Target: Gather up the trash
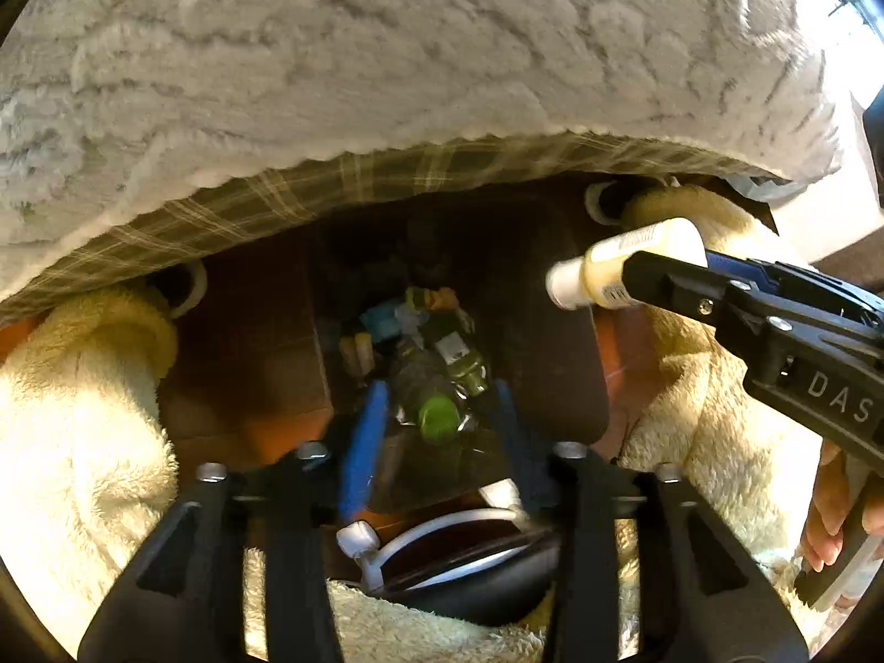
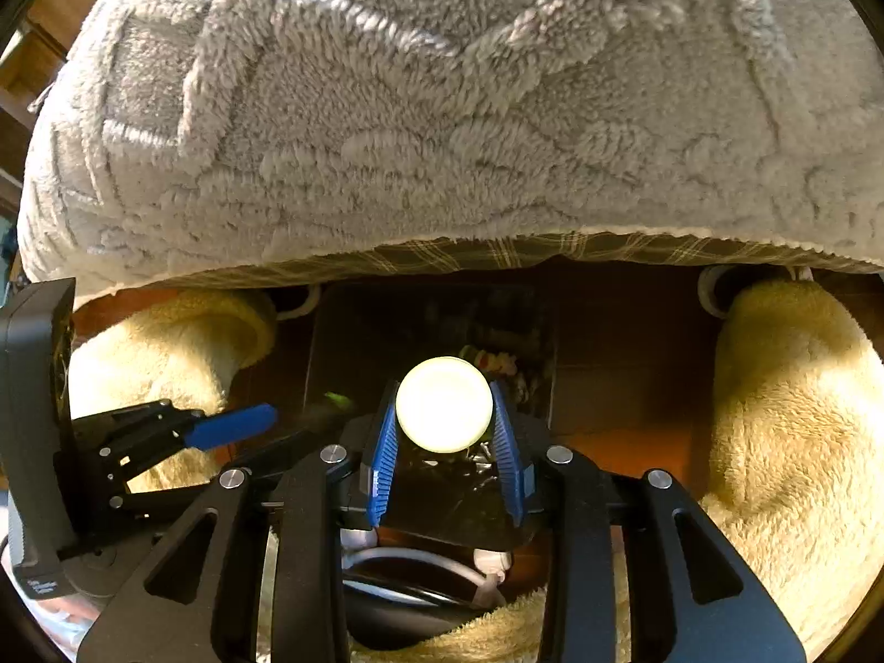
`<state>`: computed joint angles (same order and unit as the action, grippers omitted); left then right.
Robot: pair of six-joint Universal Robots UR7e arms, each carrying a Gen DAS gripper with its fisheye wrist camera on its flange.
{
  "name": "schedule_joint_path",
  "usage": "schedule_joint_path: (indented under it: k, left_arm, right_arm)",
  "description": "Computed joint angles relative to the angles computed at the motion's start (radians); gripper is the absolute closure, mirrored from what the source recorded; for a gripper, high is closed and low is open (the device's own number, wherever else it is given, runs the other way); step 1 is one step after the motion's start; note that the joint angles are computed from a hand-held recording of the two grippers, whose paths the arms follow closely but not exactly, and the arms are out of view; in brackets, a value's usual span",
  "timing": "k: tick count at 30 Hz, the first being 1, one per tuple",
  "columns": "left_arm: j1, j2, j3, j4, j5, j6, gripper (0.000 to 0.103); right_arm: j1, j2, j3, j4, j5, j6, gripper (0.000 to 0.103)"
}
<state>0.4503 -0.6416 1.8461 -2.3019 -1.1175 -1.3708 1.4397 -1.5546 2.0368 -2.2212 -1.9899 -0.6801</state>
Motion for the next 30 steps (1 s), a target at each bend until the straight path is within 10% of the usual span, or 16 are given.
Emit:
schedule_joint_path:
  k: [12, 21, 30]
  left_arm:
    - [-0.077, -0.084, -0.026, 0.220, 0.128, -0.151, 0.013]
    - [-0.187, -0.115, -0.126, 0.519, 0.279, -0.314, 0.008]
    - [-0.295, -0.117, -0.295, 0.933, 0.505, -0.578, 0.008]
  right_arm:
    - [0.012, -0.067, -0.001, -0.123, 0.037, 0.000, 0.009]
    - [0.054, -0.160, -0.016, -0.202, 0.061, -0.049, 0.005]
    - [0.114, -0.282, -0.042, -0.369, 0.281, -0.078, 0.005]
